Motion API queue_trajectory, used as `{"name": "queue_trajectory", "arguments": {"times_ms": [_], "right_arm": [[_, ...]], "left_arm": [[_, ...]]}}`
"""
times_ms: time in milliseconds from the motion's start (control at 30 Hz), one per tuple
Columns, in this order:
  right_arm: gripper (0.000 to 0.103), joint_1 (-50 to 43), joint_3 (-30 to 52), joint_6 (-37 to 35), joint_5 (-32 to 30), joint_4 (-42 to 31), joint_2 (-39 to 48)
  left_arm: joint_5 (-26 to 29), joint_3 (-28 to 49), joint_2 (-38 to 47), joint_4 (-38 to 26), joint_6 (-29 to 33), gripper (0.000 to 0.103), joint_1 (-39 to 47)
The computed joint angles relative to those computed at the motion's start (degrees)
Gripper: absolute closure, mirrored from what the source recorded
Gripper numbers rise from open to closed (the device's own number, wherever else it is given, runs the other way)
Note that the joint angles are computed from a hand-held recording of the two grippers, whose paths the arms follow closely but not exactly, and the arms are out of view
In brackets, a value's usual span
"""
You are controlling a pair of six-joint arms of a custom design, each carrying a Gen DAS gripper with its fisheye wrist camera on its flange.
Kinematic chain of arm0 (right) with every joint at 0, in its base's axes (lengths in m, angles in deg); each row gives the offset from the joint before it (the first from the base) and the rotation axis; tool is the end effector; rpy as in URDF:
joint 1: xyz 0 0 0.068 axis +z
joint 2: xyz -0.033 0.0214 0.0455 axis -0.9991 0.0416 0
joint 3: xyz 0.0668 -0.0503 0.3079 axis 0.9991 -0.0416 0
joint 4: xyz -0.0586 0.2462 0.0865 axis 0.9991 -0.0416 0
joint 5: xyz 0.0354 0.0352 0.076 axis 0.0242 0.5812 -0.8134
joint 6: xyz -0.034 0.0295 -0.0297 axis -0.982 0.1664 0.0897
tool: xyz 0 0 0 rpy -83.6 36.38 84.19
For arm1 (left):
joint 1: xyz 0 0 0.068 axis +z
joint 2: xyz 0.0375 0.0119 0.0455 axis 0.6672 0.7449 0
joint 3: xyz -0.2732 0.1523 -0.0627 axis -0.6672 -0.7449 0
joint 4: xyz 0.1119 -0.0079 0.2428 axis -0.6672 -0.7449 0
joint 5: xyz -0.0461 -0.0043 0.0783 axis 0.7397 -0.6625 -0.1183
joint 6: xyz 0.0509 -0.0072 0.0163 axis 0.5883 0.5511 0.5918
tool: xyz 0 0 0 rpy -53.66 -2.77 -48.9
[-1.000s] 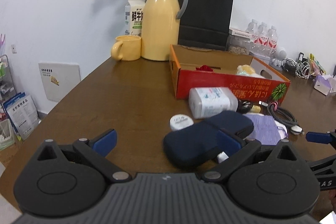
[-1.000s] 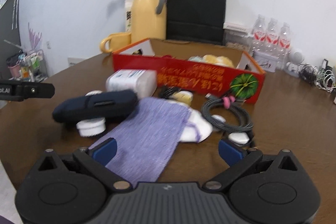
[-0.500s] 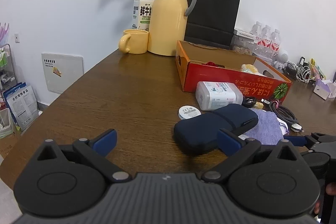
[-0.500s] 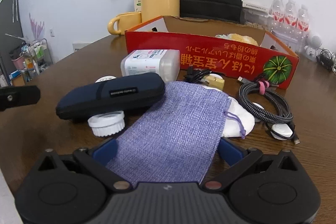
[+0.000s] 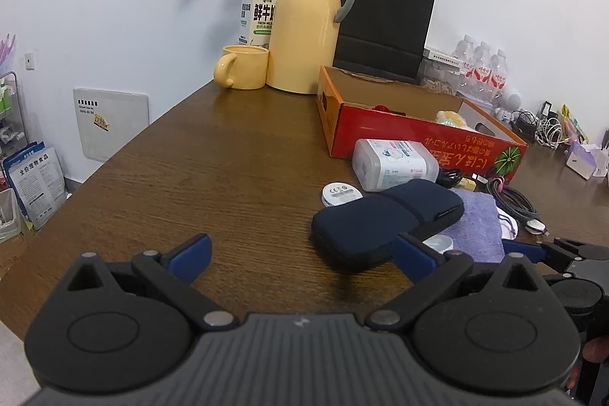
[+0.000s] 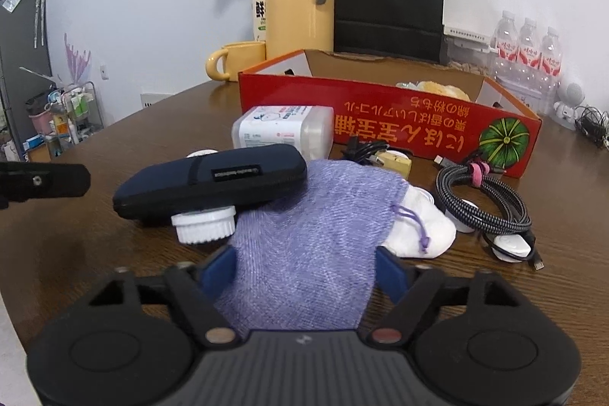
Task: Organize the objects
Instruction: 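Grasp the purple cloth pouch with the right tool, then lift the purple pouch with the right tool while the left tool grasps a white bottle cap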
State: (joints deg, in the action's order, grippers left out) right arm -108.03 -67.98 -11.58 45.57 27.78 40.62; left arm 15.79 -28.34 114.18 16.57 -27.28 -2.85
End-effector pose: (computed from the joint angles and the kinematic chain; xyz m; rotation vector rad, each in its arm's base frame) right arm 0.2521 -0.0718 0.0465 -0.4647 2.1483 0.2523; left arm 0.1860 -0.1537 0.1015 -0.2126 2.1288 -0.0823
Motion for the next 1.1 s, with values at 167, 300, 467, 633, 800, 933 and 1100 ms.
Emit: {"name": "queue_trajectory", "arguments": {"times_ms": [167,300,467,633,800,933,1100], "right_arm": [[0.075,-0.91,-1.96,-1.75,-2.84,4.47,1.47],[0.091,-1.62,-3.21,-2.44,-4.15,6.61,1.99],[0.093,-5.06,-3.60,-2.09,-7.81,7.18,1.88],[0.093,-9.26,-4.23,-3.10,-11.86,7.30,0.87],[0.094,-14.69,-4.28,-1.74,-15.73,8.73,-0.84],[0.094,-18.71,-2.90,-0.90,-18.50,6.69,-3.18],[0.094,-21.49,-0.69,-1.46,-20.17,3.37,-3.40]], "left_arm": [[0.32,0.57,0.50,-0.48,-0.02,0.000,-0.28],[0.56,1.27,0.93,-1.11,0.17,0.000,-0.86],[0.51,2.20,1.39,-1.72,0.56,0.000,-1.78],[0.30,3.63,1.93,-3.27,0.50,0.000,-2.87],[0.23,5.49,2.64,-4.86,0.82,0.000,-4.31],[0.74,7.62,4.18,-5.63,1.20,0.000,-5.34],[1.02,11.05,7.12,-6.54,1.60,0.000,-7.09]]}}
